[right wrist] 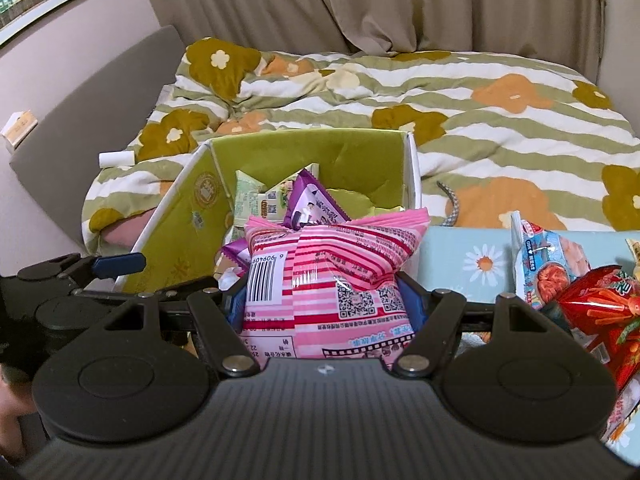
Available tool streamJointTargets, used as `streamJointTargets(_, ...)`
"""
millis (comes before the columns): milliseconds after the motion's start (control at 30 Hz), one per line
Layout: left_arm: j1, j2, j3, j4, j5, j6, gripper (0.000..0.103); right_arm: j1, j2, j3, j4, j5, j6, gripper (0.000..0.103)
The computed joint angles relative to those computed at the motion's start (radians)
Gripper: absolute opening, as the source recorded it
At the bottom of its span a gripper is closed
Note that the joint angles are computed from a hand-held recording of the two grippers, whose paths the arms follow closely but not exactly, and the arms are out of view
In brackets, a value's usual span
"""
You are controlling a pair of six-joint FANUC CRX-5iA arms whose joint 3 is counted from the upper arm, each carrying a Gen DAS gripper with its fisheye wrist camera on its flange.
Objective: Organize snacks
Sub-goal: 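Carry the white bag into the box and release it with left tool, then lower the pink striped bag into the box and open the right tool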
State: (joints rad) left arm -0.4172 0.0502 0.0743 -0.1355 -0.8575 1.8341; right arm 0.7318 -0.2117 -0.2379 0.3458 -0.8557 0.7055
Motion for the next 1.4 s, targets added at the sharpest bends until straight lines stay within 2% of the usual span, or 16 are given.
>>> streamJointTargets(233,-0.023,-0.054,-0.008,-0.081,-0.027,0.142,0.097,-0.009,-0.016,0.012,-0.07,0.035,0.072,0.086)
streamJointTargets(500,-0.045,-0.082,0.0,-0.17,-0.056,0.236,0.097,-0.027,0.015,0.04,-0.157,0.059,0.133,0.088)
streamJointTargets(567,-0.046,-0.087,-0.008,-0.176,-0.057,0.245,0.097,-0.031,0.02,0.039,-0.169,0.068,0.139,0.096)
streamJointTargets(600,-0.046,-0.089,-0.012,-0.177,-0.058,0.249,0.097,-0.032,0.019,0.031,-0.167,0.079,0.135,0.103)
streamJointTargets(633,-0.047,-0.091,-0.017,-0.177,-0.058,0.251,0.097,-0.031,0.017,0.026,-0.165,0.085,0.136,0.103)
streamJointTargets(800,-0.053,-0.096,-0.04,-0.178,-0.055,0.258,0.097,-0.002,-0.017,-0.055,-0.058,0.137,0.058,0.103)
streamJointTargets(900,-0.059,-0.097,-0.048,-0.176,-0.05,0.262,0.097,0.002,-0.032,-0.079,-0.044,0.153,0.042,0.103)
streamJointTargets(1233,-0.051,-0.125,-0.059,-0.133,-0.025,0.205,0.097,0.021,-0.083,-0.11,0.03,0.137,-0.02,0.103)
streamJointTargets(1400,-0.048,-0.142,-0.058,-0.091,0.001,0.14,0.097,0.042,-0.13,-0.136,0.113,0.115,-0.125,0.103)
